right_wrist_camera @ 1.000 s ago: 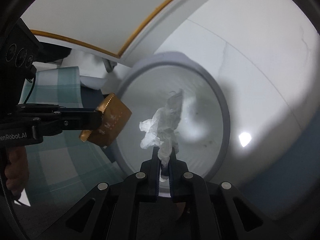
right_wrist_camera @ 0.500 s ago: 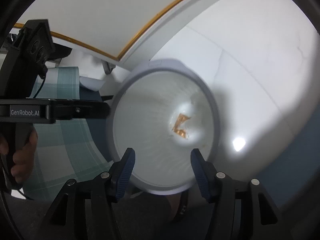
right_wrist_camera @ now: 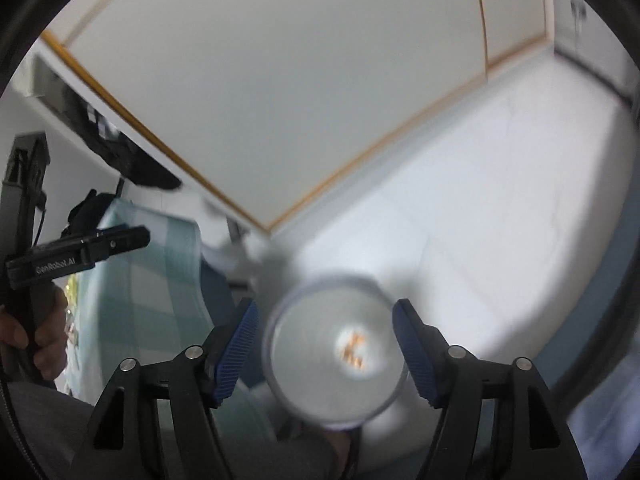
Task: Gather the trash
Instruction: 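Move both open tools back over the table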
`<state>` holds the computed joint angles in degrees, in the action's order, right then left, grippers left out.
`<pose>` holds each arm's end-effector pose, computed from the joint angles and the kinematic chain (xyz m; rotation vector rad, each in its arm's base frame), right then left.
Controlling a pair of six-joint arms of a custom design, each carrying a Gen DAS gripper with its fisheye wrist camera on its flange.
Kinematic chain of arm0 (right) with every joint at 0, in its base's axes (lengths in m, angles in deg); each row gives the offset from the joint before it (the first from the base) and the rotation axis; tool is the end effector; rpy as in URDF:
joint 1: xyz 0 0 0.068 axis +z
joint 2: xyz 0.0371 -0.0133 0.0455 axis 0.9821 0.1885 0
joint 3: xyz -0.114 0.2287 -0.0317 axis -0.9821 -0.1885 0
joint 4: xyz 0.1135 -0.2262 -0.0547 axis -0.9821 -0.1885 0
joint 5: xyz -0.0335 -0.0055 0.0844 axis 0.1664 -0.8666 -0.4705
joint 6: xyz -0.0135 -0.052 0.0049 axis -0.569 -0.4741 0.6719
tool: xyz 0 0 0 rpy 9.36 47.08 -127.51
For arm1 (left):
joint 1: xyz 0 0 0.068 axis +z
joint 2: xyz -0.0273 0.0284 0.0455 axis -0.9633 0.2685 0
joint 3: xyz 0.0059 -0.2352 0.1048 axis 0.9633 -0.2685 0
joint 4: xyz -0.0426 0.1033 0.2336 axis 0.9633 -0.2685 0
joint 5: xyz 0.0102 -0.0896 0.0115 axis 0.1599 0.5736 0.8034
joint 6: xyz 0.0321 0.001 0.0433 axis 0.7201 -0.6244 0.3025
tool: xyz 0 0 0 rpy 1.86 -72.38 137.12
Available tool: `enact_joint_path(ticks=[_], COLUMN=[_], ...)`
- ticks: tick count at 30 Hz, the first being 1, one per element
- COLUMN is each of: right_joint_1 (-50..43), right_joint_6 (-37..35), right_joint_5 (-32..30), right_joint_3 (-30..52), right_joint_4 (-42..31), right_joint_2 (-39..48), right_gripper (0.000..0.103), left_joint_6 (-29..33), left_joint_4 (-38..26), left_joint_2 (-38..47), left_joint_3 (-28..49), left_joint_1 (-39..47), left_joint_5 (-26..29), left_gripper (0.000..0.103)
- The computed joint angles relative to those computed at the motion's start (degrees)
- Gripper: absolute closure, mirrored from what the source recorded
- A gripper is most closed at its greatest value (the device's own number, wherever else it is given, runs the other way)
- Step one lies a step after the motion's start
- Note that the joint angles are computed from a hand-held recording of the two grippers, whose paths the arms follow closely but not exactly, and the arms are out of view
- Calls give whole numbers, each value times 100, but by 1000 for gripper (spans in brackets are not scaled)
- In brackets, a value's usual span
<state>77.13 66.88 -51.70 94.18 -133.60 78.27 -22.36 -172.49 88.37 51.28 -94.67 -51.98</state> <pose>0.2496 -0.0017 0.2721 0.5213 2.5127 0.4057 0.3491 -0.1337 0.3747 0.7395 2.6279 -0.2313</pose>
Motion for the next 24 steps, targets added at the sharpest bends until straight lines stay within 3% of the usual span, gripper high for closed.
enact_joint_path(ticks=[9,18,22,24], right_joint_1=[1381,3372,4055,4359], right_joint_6=[267,248,143,-6], right_joint_5=[1585,3389,3841,3972], right_joint_3=[1718,3468,4262,4588], right_joint_4=[-464,-593,-579,-534], right_joint_2=[-356,495,1027,1198], right_gripper=[15,10,7,0], left_joint_6=[96,361,403,394], left_joint_4=[492,1273,1212,1217], left_joint_2=[-1600,-2653,-2706,-2660], left_joint_3=[-881,-1520,-1218,-1095], left_joint_1=[1318,3002,4006,4367], left_joint_5=[155,785,1389,1583], left_gripper=[27,12,8,7])
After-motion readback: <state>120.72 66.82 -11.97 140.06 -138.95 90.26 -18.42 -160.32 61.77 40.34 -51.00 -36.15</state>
